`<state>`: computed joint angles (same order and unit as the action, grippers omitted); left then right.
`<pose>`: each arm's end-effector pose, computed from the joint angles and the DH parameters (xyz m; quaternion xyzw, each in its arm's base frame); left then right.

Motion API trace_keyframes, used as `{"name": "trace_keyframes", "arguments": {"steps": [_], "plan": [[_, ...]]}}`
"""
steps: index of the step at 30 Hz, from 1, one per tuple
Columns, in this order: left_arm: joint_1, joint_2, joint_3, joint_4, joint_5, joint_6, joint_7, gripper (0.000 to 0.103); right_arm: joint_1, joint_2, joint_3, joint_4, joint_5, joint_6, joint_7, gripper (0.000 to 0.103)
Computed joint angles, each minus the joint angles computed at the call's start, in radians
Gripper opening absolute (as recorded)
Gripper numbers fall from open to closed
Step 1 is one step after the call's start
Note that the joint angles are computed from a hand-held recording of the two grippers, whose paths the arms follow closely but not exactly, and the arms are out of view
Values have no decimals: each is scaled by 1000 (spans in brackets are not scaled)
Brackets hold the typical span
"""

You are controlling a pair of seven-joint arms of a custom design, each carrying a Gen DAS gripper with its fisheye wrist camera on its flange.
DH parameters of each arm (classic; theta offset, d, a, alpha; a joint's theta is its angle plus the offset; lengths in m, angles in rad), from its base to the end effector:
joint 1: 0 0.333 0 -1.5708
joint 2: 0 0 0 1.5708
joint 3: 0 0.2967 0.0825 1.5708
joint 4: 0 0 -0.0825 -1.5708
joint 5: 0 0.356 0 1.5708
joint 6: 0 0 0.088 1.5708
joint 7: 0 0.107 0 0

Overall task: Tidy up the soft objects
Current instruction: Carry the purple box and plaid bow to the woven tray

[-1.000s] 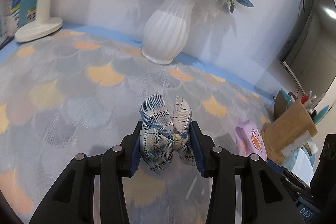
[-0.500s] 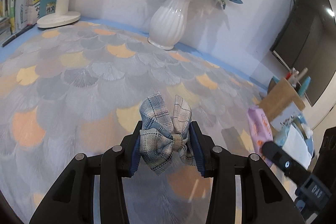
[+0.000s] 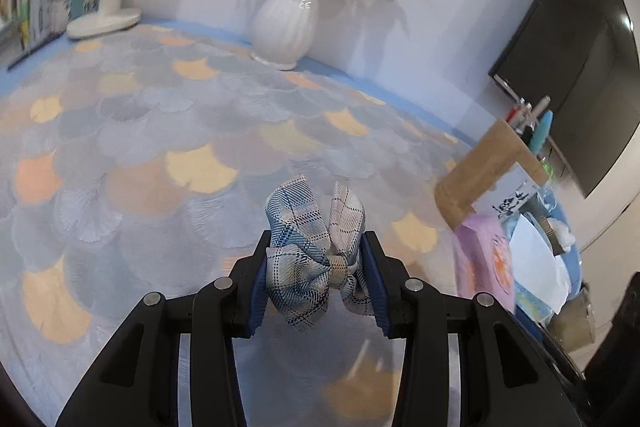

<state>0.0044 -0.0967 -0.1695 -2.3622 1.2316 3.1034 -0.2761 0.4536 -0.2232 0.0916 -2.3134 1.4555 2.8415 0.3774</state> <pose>0.4628 -0.1584 0.4206 -0.7718 0.4788 -0.3764 0.1829 0.4357 0.2055 0.4777 -0.7392 0.4569 -0.0683 0.4901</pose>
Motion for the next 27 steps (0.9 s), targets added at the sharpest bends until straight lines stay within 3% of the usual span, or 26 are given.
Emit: {"name": "trace_keyframes", "arguments": {"steps": [3,9,14,19,27], "plan": [[-75,-8,-1,20,-275,-90,271,39,-25,-53,-36,-18,-13,-45,19,37],[-146,29,-25,116,-487,-139,506,39,-94,-102,-95,14,-117,-141,135,37],[-214,137,-64,285,-662,-190,737,39,-155,-93,-143,95,-175,-211,177,37],[-271,302,-90,529,-703,-209,834,39,-238,-27,-162,216,-300,-220,292,37],[-356,600,-106,980,-760,-331,1031,40,-376,173,-183,457,-534,-273,508,37]]}}
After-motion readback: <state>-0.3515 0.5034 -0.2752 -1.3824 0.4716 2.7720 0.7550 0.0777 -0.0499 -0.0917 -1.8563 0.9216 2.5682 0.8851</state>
